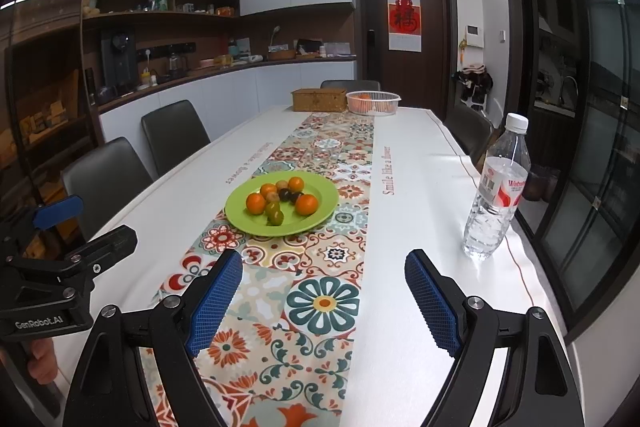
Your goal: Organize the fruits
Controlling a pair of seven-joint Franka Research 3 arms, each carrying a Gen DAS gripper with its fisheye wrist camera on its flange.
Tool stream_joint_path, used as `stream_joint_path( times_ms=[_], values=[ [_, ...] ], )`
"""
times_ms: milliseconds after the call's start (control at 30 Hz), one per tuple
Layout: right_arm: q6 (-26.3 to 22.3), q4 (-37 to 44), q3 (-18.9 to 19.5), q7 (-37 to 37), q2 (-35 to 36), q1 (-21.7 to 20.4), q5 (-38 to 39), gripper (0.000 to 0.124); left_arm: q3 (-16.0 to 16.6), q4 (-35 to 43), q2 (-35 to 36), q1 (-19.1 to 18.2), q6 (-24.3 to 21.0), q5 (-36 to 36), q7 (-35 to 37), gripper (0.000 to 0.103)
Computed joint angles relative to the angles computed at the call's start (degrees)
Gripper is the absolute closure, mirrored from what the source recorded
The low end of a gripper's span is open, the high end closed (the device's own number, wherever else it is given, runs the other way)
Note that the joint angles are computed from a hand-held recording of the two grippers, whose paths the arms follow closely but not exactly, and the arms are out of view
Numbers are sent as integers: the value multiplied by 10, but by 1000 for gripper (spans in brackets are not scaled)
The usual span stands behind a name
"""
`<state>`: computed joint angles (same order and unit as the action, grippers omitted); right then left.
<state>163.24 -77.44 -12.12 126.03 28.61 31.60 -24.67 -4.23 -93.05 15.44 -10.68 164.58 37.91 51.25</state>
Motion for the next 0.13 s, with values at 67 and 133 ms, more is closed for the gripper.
stream_joint_path(
  times_ms=[67, 133],
  values=[
    [0, 1, 2, -3, 1, -2, 3, 40, 1, 1, 0, 0, -1, 1, -1, 0],
    [-1, 1, 2, -5, 2, -2, 5, 40, -1, 1, 1, 1, -1, -3, 2, 0]
  ],
)
